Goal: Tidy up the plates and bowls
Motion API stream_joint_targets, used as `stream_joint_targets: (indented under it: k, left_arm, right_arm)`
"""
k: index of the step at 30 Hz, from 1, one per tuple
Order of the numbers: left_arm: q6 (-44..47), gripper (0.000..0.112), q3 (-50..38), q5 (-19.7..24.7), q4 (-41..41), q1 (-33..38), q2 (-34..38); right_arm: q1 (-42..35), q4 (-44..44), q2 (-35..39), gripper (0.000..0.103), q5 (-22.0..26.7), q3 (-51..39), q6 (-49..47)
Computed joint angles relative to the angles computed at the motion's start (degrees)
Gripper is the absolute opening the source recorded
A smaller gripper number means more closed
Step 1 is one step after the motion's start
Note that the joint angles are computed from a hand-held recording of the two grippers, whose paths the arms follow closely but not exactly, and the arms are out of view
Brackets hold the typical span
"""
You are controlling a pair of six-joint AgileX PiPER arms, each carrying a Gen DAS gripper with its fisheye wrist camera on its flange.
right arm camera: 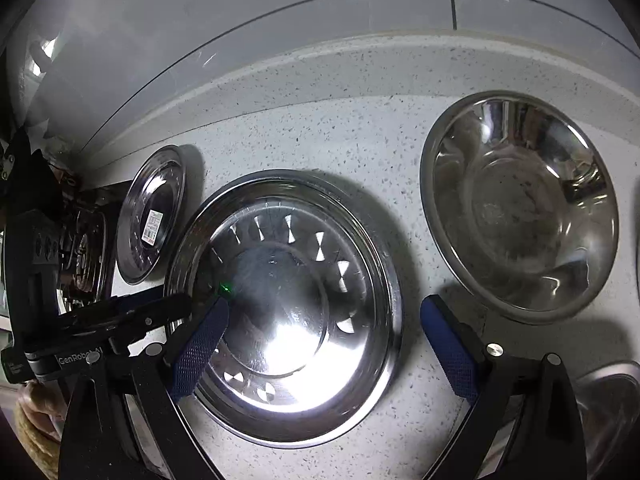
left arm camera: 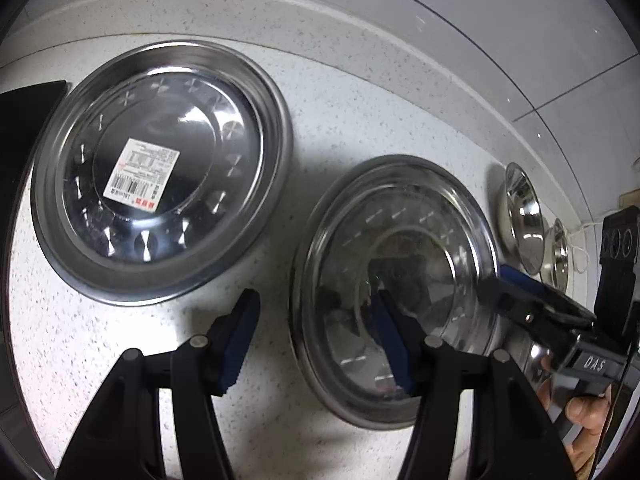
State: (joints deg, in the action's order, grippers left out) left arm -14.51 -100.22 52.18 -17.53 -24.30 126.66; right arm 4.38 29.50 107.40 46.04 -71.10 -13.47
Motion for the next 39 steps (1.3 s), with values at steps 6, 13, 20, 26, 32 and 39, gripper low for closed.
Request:
stream_joint_targets:
  k: [6,13,20,26,32,39]
  left_arm:
    - [0.94,0.061,-6.02,4.58,1.36,-1.42,3.37]
    - [0.72,0.007,0.0,-0.06,-0.56,0.45,0.76]
    - [2.15,0.007,9.14,-2.94,-1.86,2.6,-6.81]
    - [8.69,0.007,20.99,-2.53,-6.08,7.37,-20.52]
    - [19.21,0.007,34.43,3.16,-9.47,17.38,-37.69]
    - [35.21,0.007,47.34,14.42,-12.22,35.78,-51.34]
  right_arm:
    - [0.65,-1.32,0.95,0.066,0.24,-0.35,1.13]
    - [3.01,-11.58,0.59,0.03,-2.19,-0.59,9.63]
    - [6.25,-14.06,-4.1,0.009,-3.84,1.55,13.03]
    - [10.69,-10.51,-14.47,0.009,-2.25,4.89,14.99]
    - [23.49,-14.18,-24.34,0.009,-1.1,8.65,26.14]
    - [40.93,-14.75,-28.92,0.009,-5.09,15.27,40.46]
